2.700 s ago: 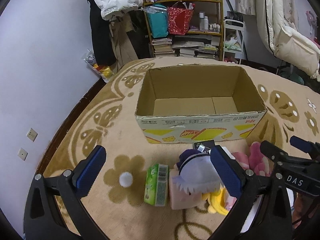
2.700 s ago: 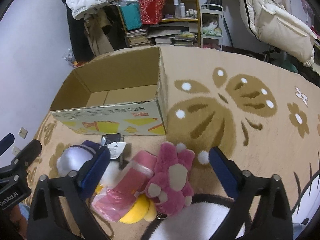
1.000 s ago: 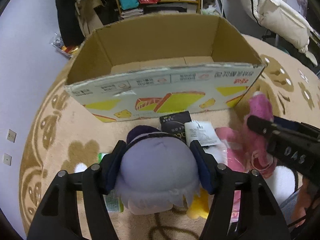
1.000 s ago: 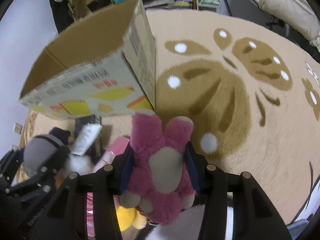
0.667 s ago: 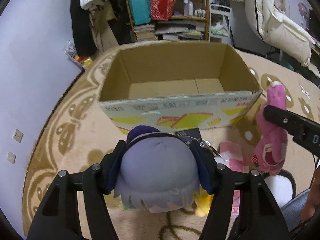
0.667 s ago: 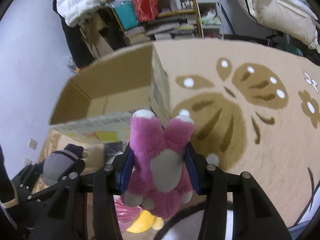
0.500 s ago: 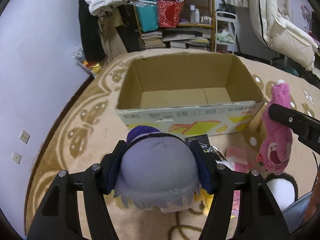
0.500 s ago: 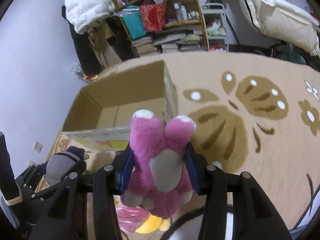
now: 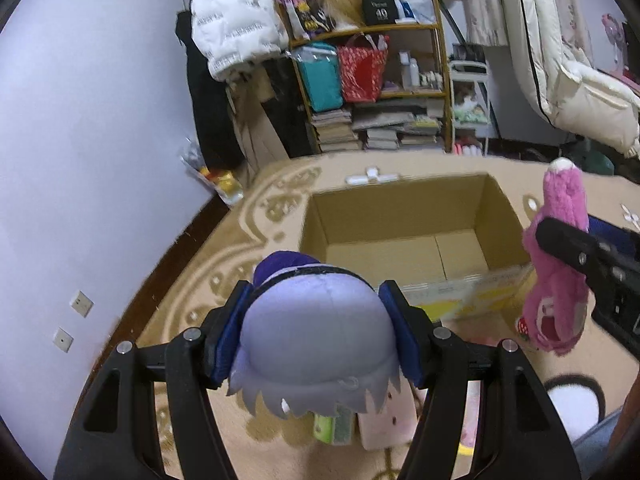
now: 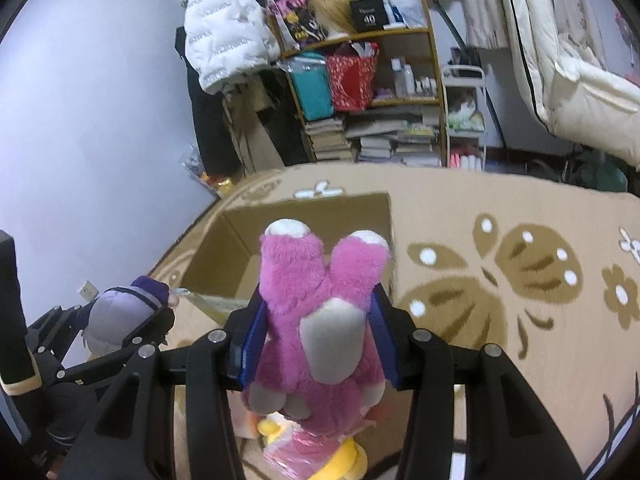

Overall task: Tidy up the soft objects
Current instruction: 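Lift the doll with the left tool while the right tool carries the pink bear over the box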

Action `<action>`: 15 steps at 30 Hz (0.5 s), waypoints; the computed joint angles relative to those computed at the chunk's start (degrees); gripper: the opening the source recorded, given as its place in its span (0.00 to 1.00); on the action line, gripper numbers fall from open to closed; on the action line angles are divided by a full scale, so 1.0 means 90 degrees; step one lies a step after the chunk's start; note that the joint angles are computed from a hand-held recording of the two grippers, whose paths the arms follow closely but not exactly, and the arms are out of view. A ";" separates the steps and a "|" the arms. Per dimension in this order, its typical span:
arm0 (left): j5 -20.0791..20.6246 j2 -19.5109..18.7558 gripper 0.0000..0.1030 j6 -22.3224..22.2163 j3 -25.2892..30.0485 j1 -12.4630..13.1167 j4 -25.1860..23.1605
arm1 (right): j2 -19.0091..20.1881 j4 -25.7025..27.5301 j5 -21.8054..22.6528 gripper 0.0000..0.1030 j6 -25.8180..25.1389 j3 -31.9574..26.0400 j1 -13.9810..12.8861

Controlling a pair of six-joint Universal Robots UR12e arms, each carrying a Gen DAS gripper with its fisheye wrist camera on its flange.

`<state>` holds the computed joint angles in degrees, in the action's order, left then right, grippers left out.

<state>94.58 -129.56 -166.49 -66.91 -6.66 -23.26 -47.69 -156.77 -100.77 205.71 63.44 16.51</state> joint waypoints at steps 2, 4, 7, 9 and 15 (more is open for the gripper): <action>0.0000 -0.0031 0.62 0.0014 0.0093 0.0004 0.0076 | 0.0034 -0.0073 -0.0079 0.49 -0.0116 -0.0084 0.0025; -0.0007 -0.0064 0.62 0.0051 0.0168 0.0011 0.0174 | 0.0064 -0.0149 -0.0042 0.49 -0.0151 -0.0159 0.0024; 0.0007 -0.0163 0.62 0.0064 0.0356 0.0007 0.0145 | 0.0140 -0.0232 -0.0009 0.49 -0.0252 -0.0314 0.0012; -0.0056 -0.0217 0.62 0.0003 0.0467 0.0024 0.0006 | 0.0201 -0.0247 0.0022 0.49 -0.0277 -0.0426 -0.0001; 0.0098 -0.0412 0.62 0.0156 0.0745 -0.0007 -0.0141 | 0.0440 -0.0188 0.0039 0.49 -0.0316 -0.0860 -0.0050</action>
